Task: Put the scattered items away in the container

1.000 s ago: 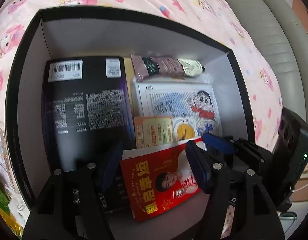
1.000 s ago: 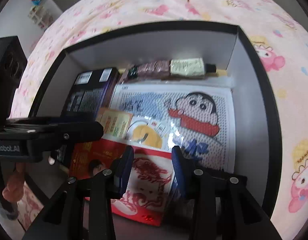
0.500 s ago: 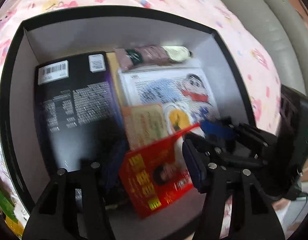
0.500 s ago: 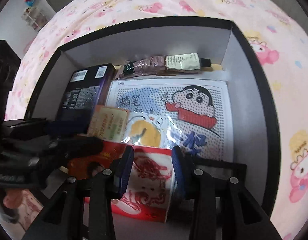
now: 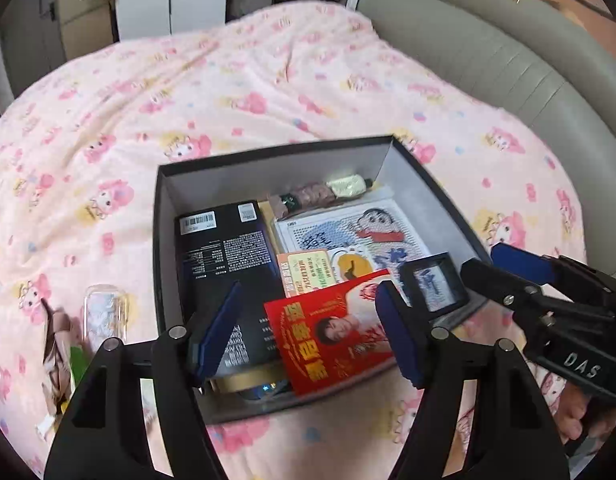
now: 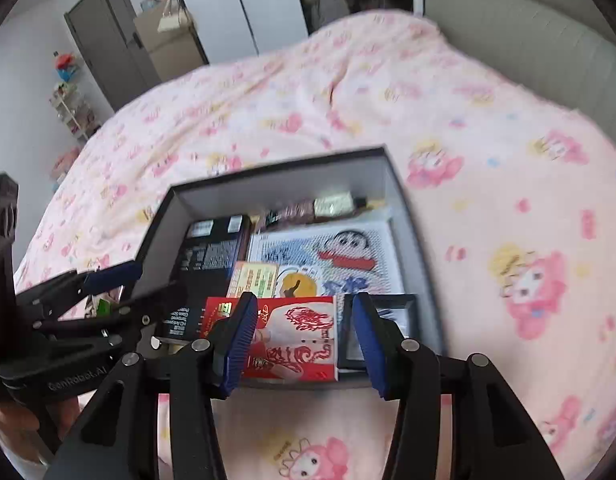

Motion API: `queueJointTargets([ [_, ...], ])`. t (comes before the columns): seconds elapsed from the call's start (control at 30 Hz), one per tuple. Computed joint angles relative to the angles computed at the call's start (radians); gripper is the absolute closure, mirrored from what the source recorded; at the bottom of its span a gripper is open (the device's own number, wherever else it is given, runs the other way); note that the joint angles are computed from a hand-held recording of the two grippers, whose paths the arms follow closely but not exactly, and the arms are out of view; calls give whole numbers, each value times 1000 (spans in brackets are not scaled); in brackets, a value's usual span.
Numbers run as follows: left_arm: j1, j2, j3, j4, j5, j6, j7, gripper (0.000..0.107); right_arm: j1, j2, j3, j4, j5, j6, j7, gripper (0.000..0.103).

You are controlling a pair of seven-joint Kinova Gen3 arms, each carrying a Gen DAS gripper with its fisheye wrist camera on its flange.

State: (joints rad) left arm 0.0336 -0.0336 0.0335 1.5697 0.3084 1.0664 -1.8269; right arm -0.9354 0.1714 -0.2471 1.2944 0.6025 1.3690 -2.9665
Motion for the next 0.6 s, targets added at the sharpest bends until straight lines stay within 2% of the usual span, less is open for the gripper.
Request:
queueJointTargets([
  [0.03, -8, -24, 6, 17, 4, -11, 2, 34, -7, 6, -5, -12, 21, 18, -10, 57],
  [0.1, -3, -69, -13, 33, 6, -15, 8, 22, -43, 14, -5, -33, 55, 60, -34, 57],
  [0.13, -5, -86, -19, 45, 8, -28, 7, 20, -62, 21, -7, -43, 73, 78, -45, 57],
  [0.23, 0, -143, -22, 92, -2, -71, 18, 18, -129, 46, -10, -76, 130, 155, -74, 56],
  [0.3, 1, -189, -20, 121, -27, -86, 47, 15, -164, 46, -12, -83, 144, 191, -92, 53],
  [0.33, 1, -212, -20, 134, -39, -91, 61, 14, -182, 46, -15, -83, 152, 199, -109, 48],
  [0.5, 11, -308, -38, 175, -90, -83, 93, 5, -252, 58, -26, -91, 190, 241, -178, 40],
  [0.6, 16, -348, -62, 194, -89, -58, 100, 5, -313, 81, -26, -118, 229, 301, -210, 36],
])
